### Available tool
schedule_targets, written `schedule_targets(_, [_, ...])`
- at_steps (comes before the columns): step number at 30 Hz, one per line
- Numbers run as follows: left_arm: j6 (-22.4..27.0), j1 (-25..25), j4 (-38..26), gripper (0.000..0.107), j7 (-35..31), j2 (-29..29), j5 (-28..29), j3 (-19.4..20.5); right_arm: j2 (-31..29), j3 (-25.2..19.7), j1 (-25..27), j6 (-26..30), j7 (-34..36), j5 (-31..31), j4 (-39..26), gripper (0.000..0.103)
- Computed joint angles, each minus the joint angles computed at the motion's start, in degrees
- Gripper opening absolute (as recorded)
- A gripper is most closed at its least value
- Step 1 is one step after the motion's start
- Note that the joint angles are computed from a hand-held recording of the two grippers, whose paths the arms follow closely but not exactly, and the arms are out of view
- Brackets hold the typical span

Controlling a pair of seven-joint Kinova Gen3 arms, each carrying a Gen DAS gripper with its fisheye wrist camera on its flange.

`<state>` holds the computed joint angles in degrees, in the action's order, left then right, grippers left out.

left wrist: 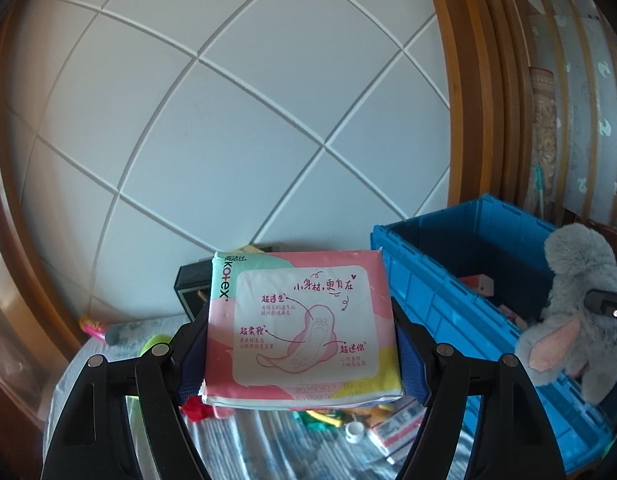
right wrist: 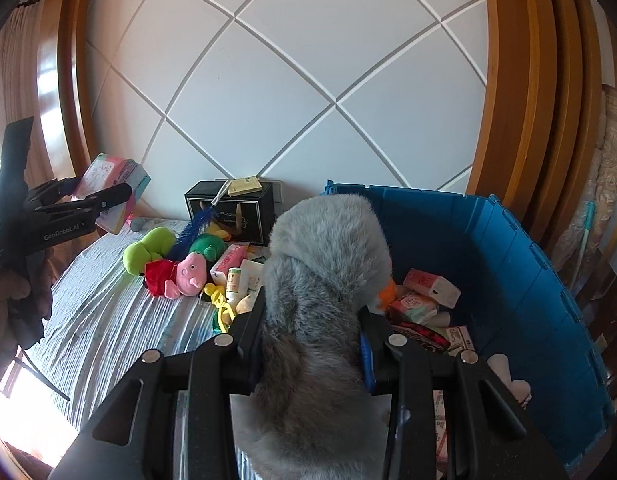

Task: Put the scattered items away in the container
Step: 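Lift and carry the Kotex pack and grey plush over the blue bin with both tools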

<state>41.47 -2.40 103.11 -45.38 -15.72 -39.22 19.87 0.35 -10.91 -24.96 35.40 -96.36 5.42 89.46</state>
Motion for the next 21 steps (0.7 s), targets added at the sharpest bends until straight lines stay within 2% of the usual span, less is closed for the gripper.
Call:
schedule_targets(4, [1.0, 1.1, -4.2, 0.077, 2.4, 4.3, -3.5, 3.3, -0.7, 1.9, 2.5, -0.3, 3.6, -3.4, 0.5, 0.035])
schedule_targets(10, [2.9, 6.4, -11.3, 0.077, 5.3, 11.2, -9.0, 4.9, -1.0, 4.1, 6.3, -0.5, 8.0, -7.5, 0.7, 0.035])
schedule_targets(16, [4.0, 12.9, -18.6, 0.077, 5.1, 17.9, -12.9, 4.3, -0.9, 5.6, 9.5, -0.7, 11.4, -10.5, 0.6, 0.035])
schedule_targets(21, [4.8, 18.0, -25.9, 0.077, 1.3, 23.4, -13.3, 2.9, -0.5, 6.7, 11.9, -0.6, 13.7, -13.0, 0.5, 0.035])
